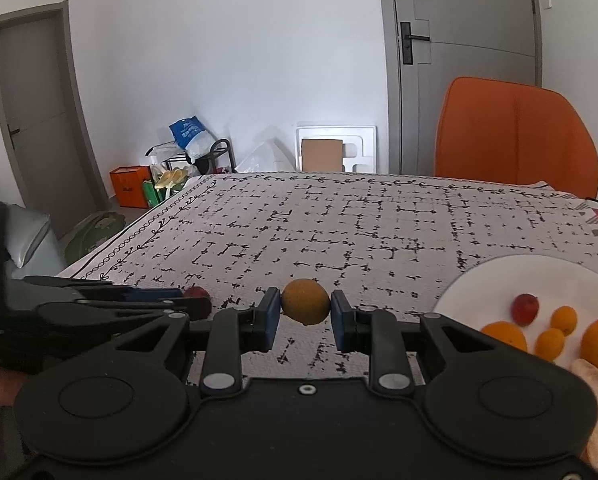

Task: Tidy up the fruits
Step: 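Grasp the yellow apricot with the right tool while the left grasps the red plum, then carry both fruits to the white bowl and open both tools to drop them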

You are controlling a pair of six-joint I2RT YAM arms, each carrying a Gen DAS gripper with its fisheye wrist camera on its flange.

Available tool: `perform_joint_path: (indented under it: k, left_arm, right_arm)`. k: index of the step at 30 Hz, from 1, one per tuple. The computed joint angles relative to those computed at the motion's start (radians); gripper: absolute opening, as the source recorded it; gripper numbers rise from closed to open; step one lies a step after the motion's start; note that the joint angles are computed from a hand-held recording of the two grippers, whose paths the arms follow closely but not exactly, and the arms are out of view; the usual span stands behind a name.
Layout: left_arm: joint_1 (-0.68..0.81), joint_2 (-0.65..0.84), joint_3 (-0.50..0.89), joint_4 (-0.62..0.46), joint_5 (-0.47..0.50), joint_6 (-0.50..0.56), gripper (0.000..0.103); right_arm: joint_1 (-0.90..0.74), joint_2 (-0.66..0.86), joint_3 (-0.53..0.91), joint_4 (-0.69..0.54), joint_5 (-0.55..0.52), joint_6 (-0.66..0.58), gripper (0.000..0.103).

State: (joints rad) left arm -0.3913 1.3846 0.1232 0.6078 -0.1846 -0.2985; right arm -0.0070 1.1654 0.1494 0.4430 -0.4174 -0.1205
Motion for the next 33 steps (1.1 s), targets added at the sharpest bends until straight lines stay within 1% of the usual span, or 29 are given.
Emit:
perform_joint_path:
  k: [3, 7, 10, 17, 24, 33]
  left_arm:
    - [-0.038, -0.024, -0.004, 0.005, -0.019, -0.007, 0.022]
    - [-0.091, -0.087, -0.004, -0.033, -0.036, -0.027, 0.022]
    - [-0.129, -0.125, 0.0, -0.062, -0.045, -0.036, 0.022]
    - [-0.226, -0.148, 0.022, -0.103, -0.094, -0.064, 0.022]
    - [-0.34, -0.15, 0.052, -0.133, -0.16, -0.097, 0.022]
    - [-0.463, -0.129, 0.092, -0.155, -0.228, -0.129, 0.022]
  right_arm:
    - [-0.038, -0.051, -0.009, -0.036, -0.024, -0.006, 0.025]
    - [-0.084, -0.101, -0.019, -0.069, -0.04, -0.005, 0.025]
    - [-0.135, -0.129, -0.032, -0.089, -0.072, -0.014, 0.025]
    - [-0.279, -0.175, -0.049, -0.14, -0.165, -0.056, 0.026]
    - [-0.444, -0.235, -0.057, -0.238, -0.278, -0.134, 0.026]
    - [-0.676, -0.193, -0.038, -0.345, -0.428, -0.288, 0.026]
